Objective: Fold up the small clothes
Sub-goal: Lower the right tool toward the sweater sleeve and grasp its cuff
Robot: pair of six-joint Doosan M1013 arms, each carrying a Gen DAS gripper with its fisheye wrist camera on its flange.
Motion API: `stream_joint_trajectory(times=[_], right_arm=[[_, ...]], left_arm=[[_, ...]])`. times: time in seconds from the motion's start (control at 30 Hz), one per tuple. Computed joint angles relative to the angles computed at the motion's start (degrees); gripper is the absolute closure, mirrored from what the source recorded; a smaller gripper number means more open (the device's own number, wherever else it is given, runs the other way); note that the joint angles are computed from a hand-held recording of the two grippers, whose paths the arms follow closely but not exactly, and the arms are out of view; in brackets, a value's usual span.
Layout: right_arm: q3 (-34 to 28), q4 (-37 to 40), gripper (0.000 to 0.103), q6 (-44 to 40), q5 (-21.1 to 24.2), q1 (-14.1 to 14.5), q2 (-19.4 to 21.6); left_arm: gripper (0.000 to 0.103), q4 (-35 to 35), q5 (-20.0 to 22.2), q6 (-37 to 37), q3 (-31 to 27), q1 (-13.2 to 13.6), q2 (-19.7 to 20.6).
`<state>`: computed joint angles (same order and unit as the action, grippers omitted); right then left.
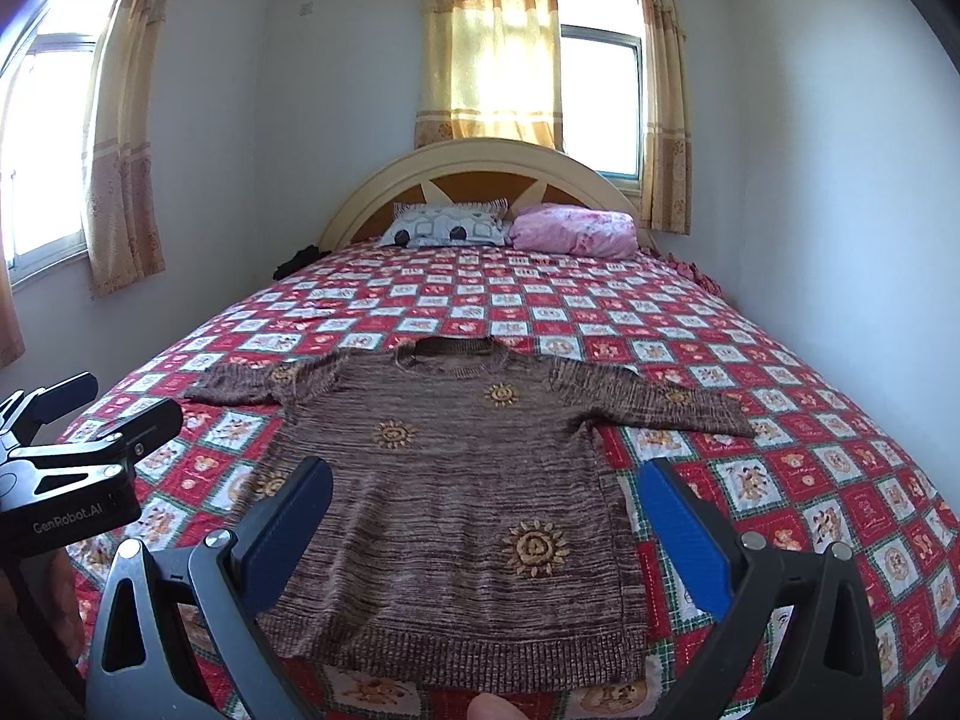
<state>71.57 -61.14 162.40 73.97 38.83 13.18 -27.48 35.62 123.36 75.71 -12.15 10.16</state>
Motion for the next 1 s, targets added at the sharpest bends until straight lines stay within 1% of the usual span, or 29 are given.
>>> stream_joint_trajectory(times=[0.13,0.23,0.33,0.5,0.6,0.7,0.77,0.83,0.9,1.0], right_arm=[[2.6,2.7,0.001,1.6,-1.9,-2.4,-0.9],[4.3,5.2,0.001,1.8,-2.6,-4.5,-1.4],[5.5,7.2,0.001,1.0,-3.3,-6.5,-1.6],[6.6,9.4,0.001,-0.3,-3.9,-9.5,-1.8],[6.8,10.5,0.001,-1.8,-4.3,-11.4,-1.9],[7.2,11.1,0.001,-2.6,-4.9,-13.1,-2.3],[8.1,11.6,0.001,-2.8,-6.4,-14.4,-2.9],[8.1,13.1,0.001,-3.6,-6.5,-15.9,-3.1],[8.8,14.9,0.001,-4.0,-8.1,-17.8,-3.7],[9.7,16.7,0.001,-3.4,-9.5,-20.4,-4.5]], left_arm=[[0.0,3.7,0.0,-0.9,-0.6,-0.9,1.9],[0.0,6.5,1.4,-2.8,-2.1,-1.3,4.0],[0.0,9.5,2.3,-4.9,-4.0,-1.9,6.0],[0.0,12.4,3.0,-6.2,-7.1,-2.8,8.8],[0.0,14.3,2.6,-7.2,-9.0,-3.4,10.6],[0.0,15.9,3.5,-8.5,-11.6,-3.6,12.6],[0.0,17.1,3.8,-9.1,-13.0,-3.9,13.9],[0.0,18.5,4.5,-10.0,-14.7,-4.1,15.2],[0.0,19.7,5.1,-11.1,-16.3,-4.1,16.5],[0.0,23.3,7.4,-14.7,-20.5,-4.3,19.4]])
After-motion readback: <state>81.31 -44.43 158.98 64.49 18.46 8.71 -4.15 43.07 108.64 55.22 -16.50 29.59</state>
